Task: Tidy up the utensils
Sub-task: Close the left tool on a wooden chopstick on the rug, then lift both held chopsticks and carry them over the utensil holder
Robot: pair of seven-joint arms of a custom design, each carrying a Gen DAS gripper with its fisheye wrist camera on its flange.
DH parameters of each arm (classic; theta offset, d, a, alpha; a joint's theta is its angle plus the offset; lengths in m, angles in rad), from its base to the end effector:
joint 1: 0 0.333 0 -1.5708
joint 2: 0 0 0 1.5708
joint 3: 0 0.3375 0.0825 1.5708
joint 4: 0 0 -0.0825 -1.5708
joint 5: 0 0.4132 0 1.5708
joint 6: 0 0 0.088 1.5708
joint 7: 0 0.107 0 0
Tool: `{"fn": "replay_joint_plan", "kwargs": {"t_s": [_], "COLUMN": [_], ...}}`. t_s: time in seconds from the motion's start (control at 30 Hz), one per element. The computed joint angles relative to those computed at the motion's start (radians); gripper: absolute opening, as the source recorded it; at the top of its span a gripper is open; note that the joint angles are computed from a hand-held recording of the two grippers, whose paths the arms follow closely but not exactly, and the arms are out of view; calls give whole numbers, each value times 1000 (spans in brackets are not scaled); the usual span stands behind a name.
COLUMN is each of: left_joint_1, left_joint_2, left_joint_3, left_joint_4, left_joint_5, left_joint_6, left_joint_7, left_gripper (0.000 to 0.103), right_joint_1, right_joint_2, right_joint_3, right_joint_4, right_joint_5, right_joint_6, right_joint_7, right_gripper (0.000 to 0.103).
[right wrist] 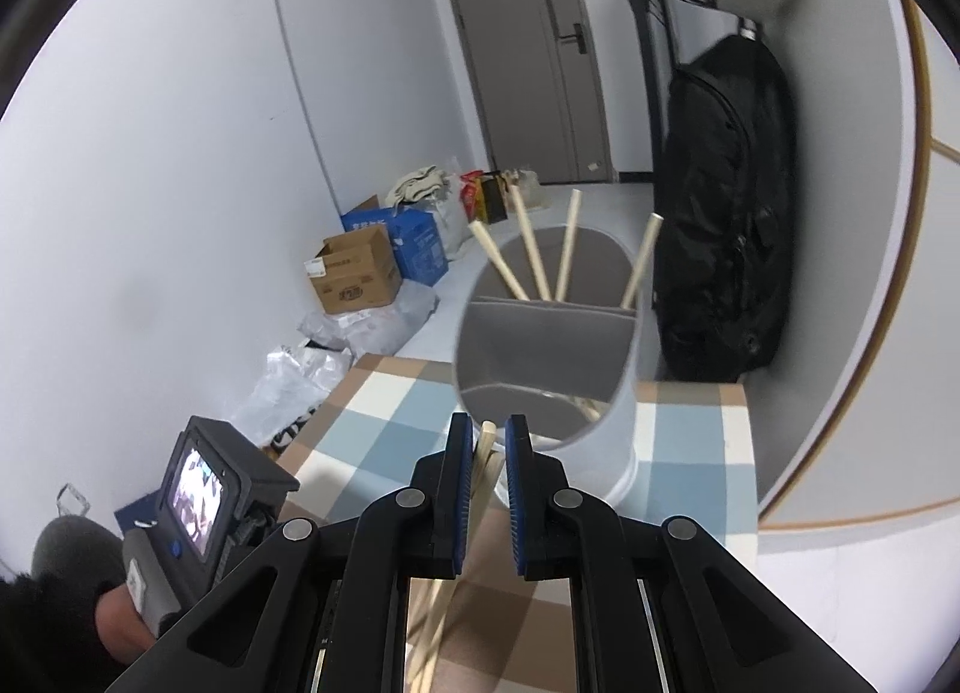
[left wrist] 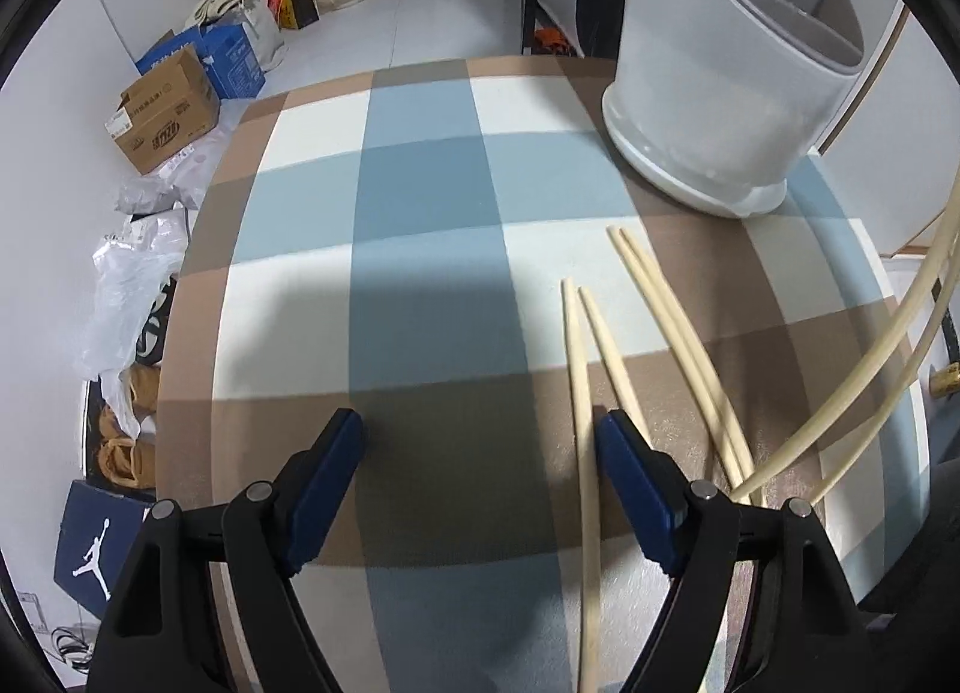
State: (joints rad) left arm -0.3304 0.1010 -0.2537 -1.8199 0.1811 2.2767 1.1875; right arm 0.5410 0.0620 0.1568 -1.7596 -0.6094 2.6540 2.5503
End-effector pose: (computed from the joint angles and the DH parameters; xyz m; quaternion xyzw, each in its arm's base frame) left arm 0.5493 -0.3510 0.5289 -0.5876 0.7865 -0.1507 0.1159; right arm 0.4982 0.4344 0.6310 -0.6715 0.5880 -0.2107 0.3986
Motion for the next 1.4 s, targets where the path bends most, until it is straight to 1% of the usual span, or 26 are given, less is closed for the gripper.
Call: {"fn": "replay_joint_plan", "kwargs": {"t_s": [0.03,0.07,0.13,0.17,0.23,0.27,0.33,0.4,0.43,0.5,0.57,0.63,0.67,0.77,0.87,1.0,1.13,1.27,1.4], "left_joint_1": [-1,-2,-1,-1,2,1,4,11,16,26,27,26,24,16,15,22,24,26,39], "left_joint_2": [5,9,13,13,16,20,33,41,43,45,52,60,65,85,97,95,70,16,-71], "left_joint_3": [0,-1,-2,-2,-4,-4,-5,-1,0,2,4,5,5,8,9,9,12,16,16], "left_joint_4": [7,11,14,15,17,21,38,45,46,49,58,71,78,107,121,112,79,20,-68], "left_joint_5": [5,8,-3,-9,-31,-34,-61,-94,-120,-163,-176,-175,-168,-137,-135,-160,-156,-130,-144], "left_joint_6": [1,4,13,17,24,25,23,27,29,30,23,11,5,-17,-16,10,51,143,267], "left_joint_7": [0,4,27,36,62,69,99,97,97,96,88,81,78,67,60,54,32,-15,-45], "left_gripper": [70,67,52,48,27,22,4,2,2,2,2,2,2,2,2,2,1,1,1], "right_joint_1": [-1,-6,-12,-15,-19,-21,-26,-32,-37,-43,-50,-54,-55,-53,-52,-54,-63,-66,-66], "right_joint_2": [-7,-9,-13,-14,-18,-18,-8,6,16,29,38,39,37,16,-19,-69,-93,-97,-94], "right_joint_3": [0,2,5,5,7,8,10,8,6,3,2,1,0,-8,-10,0,20,34,40], "right_joint_4": [-8,-14,-26,-34,-50,-57,-62,-66,-68,-71,-73,-84,-90,-117,-152,-183,-180,-159,-129], "right_joint_5": [6,45,102,124,174,193,263,328,380,435,501,549,559,535,472,321,171,72,2], "right_joint_6": [-3,-6,-11,-15,-22,-29,-52,-67,-77,-98,-116,-107,-102,-67,-20,39,57,69,75], "right_joint_7": [-6,-38,-75,-83,-99,-104,-132,-138,-148,-155,-180,-184,-182,-141,-91,-3,68,112,134], "right_gripper": [10,10,10,10,10,10,9,10,10,10,10,10,10,9,8,7,6,6,4]}}
